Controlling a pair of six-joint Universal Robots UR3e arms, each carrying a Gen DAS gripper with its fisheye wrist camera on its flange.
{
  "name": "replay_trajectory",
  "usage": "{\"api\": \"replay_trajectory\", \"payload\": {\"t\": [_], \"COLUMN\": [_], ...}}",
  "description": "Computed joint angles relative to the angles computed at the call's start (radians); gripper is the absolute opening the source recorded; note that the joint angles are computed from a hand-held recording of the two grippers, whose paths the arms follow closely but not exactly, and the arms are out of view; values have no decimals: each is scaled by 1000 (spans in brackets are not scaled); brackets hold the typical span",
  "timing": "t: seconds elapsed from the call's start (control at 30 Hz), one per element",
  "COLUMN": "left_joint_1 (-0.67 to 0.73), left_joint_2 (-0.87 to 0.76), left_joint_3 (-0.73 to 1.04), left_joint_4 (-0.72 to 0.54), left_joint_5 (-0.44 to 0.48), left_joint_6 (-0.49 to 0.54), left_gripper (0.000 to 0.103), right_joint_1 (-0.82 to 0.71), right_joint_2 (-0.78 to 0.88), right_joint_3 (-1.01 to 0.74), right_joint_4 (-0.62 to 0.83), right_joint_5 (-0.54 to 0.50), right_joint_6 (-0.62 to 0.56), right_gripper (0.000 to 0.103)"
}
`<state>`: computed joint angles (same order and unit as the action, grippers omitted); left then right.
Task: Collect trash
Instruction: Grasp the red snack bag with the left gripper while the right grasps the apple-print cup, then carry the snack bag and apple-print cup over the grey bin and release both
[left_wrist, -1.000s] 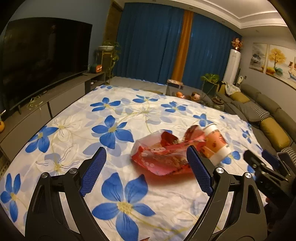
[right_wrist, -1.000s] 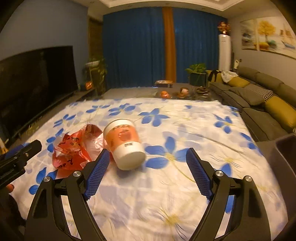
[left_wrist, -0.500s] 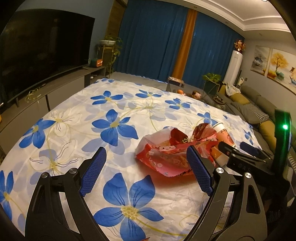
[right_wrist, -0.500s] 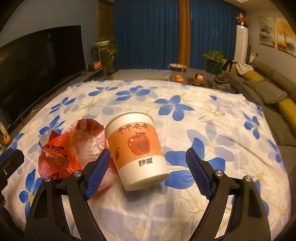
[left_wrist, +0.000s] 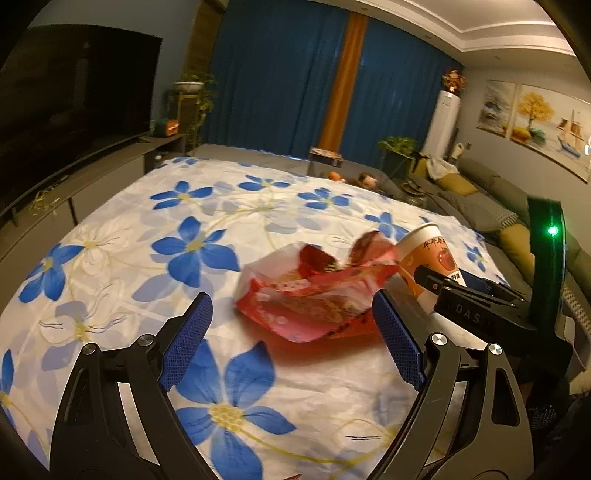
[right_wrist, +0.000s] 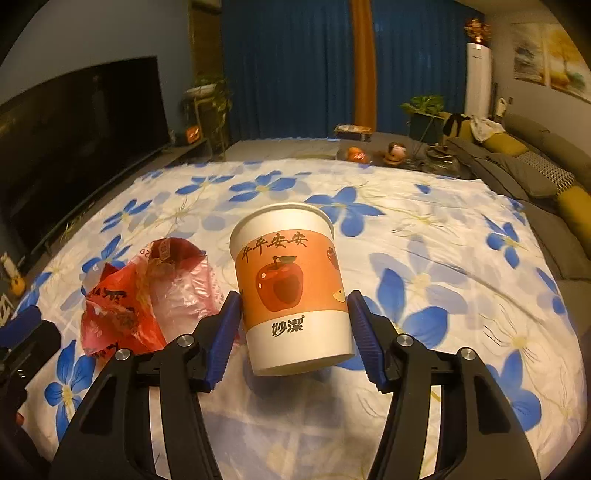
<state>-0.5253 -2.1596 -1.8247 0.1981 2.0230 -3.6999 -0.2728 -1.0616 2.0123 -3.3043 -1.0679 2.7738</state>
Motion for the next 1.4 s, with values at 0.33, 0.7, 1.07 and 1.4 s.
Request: {"api": "replay_trajectory", "payload": {"t": [0.33, 0.7, 1.07, 1.4], "left_joint_1": [-43, 30, 12, -66], "left_joint_2": [-106, -188, -182, -110], "left_joint_3": [229, 361, 339, 309], "left_joint_4": [-129, -250, -197, -159], "left_joint_5": [-59, -233, -224, -142], "left_joint_6": [59, 48, 69, 79], "left_gripper": [71, 25, 0, 0], "right_joint_1": [-265, -414, -422, -520], "right_joint_2": [-259, -381, -394, -558], "right_joint_3": [265, 390, 417, 492], "right_joint_4": [-62, 21, 0, 100], "right_joint_5": [244, 403, 409, 473], "right_joint_6": [-16, -81, -92, -152], "right_gripper": [59, 59, 59, 59]}}
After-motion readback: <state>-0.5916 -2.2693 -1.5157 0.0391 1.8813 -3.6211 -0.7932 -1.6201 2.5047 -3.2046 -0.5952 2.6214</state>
